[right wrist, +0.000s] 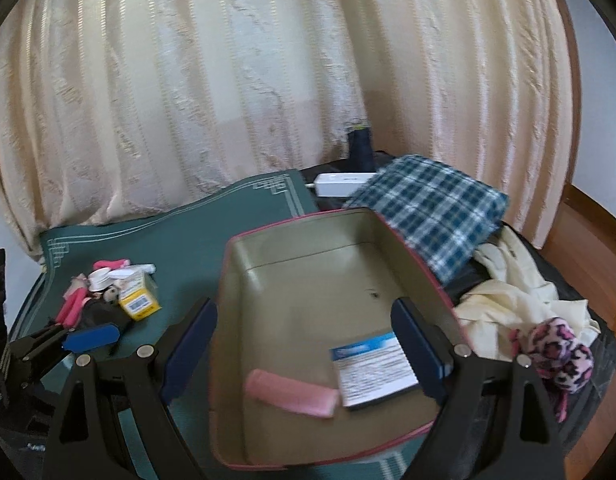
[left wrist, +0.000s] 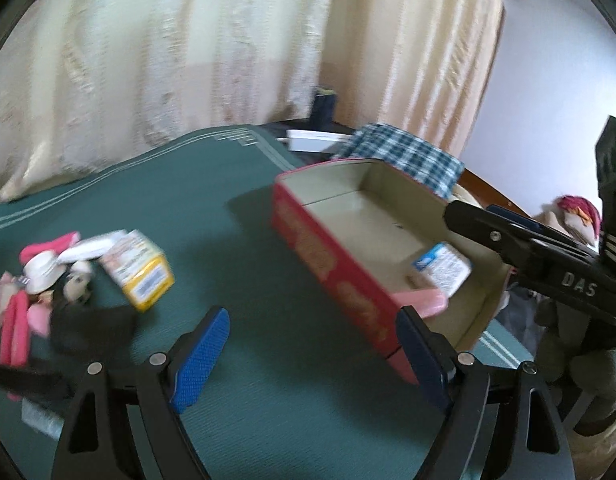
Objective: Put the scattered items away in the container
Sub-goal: 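Move both grippers back over the scattered items on the mat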
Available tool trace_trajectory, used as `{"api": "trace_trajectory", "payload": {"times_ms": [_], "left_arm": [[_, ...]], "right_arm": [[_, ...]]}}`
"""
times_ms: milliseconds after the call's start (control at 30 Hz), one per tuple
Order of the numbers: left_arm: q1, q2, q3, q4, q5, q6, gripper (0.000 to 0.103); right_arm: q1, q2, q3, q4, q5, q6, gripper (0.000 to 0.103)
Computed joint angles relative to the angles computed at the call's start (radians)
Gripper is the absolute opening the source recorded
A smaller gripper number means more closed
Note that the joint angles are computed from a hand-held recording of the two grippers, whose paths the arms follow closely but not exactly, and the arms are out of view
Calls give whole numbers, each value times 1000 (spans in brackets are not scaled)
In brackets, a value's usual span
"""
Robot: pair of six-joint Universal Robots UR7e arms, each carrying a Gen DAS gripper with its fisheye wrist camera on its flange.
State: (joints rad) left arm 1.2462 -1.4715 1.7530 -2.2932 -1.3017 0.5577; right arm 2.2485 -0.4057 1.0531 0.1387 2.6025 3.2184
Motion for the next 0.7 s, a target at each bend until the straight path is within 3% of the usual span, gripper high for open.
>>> {"api": "trace_trajectory", "payload": {"times_ms": [233, 400, 700], "left_arm": [[64, -11, -48, -36, 32, 4, 87], [115, -12, -77, -110, 79, 26, 87], [217, 17, -188, -112, 88, -27, 87]], "right_arm": [[16, 92, -144, 81, -69, -15, 92], [24, 183, -294, 193, -133, -4, 92], [23, 364, -591, 401, -206, 21, 92]]}}
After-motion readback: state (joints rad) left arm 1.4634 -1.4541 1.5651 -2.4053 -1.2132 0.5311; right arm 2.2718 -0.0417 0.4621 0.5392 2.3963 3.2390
